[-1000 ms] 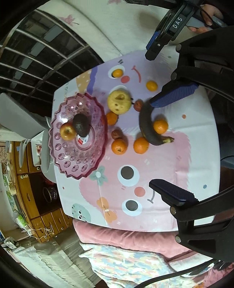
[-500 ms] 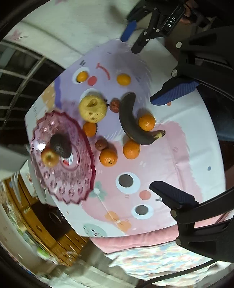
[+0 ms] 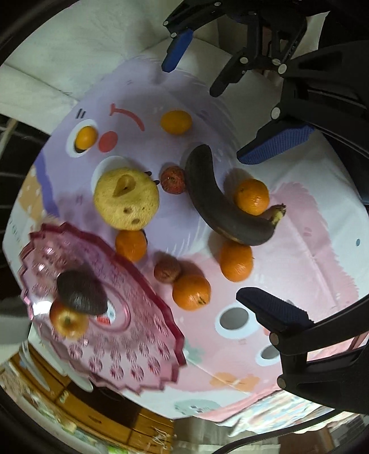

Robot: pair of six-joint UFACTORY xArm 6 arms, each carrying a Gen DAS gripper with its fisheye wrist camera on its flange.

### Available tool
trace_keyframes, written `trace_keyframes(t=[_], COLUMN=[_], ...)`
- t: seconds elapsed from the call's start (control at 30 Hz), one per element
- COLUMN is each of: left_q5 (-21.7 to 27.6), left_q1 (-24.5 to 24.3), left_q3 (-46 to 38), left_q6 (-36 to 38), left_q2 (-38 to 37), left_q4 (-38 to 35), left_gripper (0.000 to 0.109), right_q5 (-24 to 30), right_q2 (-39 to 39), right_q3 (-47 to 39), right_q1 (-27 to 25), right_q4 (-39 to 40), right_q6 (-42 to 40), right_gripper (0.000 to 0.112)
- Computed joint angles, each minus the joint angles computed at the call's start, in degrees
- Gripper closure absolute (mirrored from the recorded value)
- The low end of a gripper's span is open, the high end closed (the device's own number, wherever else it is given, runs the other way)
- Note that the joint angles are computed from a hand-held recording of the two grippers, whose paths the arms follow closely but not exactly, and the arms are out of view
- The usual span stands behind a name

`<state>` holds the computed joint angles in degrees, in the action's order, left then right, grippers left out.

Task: Organize fruits
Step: 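Grasp the dark banana with the left tool while the right tool grasps a tangerine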

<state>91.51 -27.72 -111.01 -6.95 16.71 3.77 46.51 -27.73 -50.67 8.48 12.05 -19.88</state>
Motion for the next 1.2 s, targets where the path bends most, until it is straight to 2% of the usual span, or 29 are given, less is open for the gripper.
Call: trace_keyframes(t=[0.2, 0.4, 0.7, 0.73, 0.97, 1.1, 1.2], left_q5=[2.58, 6.43, 5.71, 6.53, 5.07, 3.11, 0.88], left_q1=[0.51, 0.06, -1.86, -2.11, -2.28, -1.28, -0.21], left_q3=[-3.51, -8.55, -11.59, -14.0, -17.23, -16.16, -14.2], left_q6=[2.08, 5.14, 7.44, 7.62, 9.14, 10.76, 12.96], left_q2=[5.39, 10.76, 14.38, 16.02, 19.07, 18.47, 17.55], left_q4=[-0.74, 0.06, 2.43, 2.45, 0.54, -1.84, -4.19], left_gripper=[0.021, 0.023, 0.023, 0.023, 0.023, 0.023, 0.024], right_q5=[-3.04, -3.95, -4.74, -4.87, -5.43, -6.31, -6.01], right_q2=[1.53, 3.76, 5.94, 6.1, 7.45, 8.28, 8.82], right_q3=[1.6, 1.12, 0.48, 0.45, -0.07, -0.26, -0.54], right_q1=[2.0, 2.96, 2.55, 2.5, 2.07, 1.87, 1.65], right_q4=[-1.81, -3.26, -4.17, -4.02, -2.27, -0.74, 0.01], right_q6=[1.03, 3.36, 5.24, 5.16, 4.29, 3.29, 2.56], right_gripper=[0.05, 0.05, 0.05, 0.05, 0.051, 0.055, 0.065])
